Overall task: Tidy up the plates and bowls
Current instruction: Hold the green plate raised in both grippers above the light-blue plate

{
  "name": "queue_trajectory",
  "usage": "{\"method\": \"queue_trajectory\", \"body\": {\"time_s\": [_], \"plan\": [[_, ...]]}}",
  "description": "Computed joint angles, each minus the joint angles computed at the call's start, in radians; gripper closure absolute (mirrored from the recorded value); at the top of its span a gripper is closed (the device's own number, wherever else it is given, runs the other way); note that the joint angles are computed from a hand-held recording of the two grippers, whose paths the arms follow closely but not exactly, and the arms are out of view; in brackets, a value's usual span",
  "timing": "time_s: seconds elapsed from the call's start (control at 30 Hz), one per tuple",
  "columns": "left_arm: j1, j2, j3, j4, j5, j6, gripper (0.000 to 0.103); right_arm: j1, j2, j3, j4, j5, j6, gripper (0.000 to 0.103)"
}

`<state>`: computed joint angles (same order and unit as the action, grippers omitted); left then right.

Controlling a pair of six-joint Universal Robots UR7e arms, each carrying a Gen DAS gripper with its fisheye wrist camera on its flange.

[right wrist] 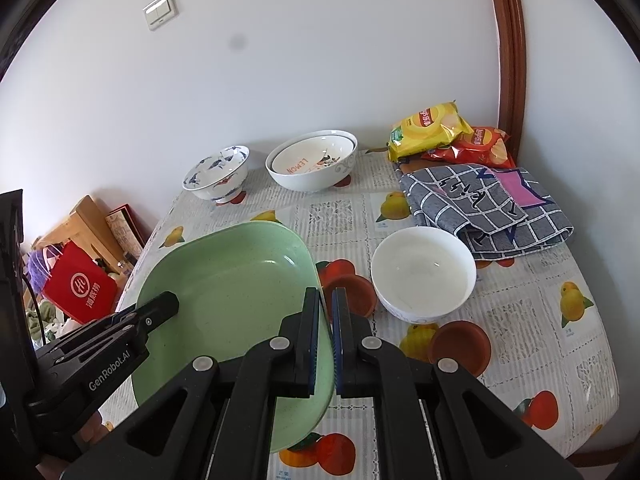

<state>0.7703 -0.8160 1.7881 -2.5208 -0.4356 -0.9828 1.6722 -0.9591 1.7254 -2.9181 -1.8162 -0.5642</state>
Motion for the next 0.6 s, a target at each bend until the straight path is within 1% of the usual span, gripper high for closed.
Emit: {"method": "queue_trajectory", "body": {"time_s": [0.6], "plan": [[0.049, 0.009, -0.042, -0.078, -0.02, 0.138, 0.092, 0.018, 0.073, -0.081, 0.009, -0.025, 0.033, 0.097]]}}
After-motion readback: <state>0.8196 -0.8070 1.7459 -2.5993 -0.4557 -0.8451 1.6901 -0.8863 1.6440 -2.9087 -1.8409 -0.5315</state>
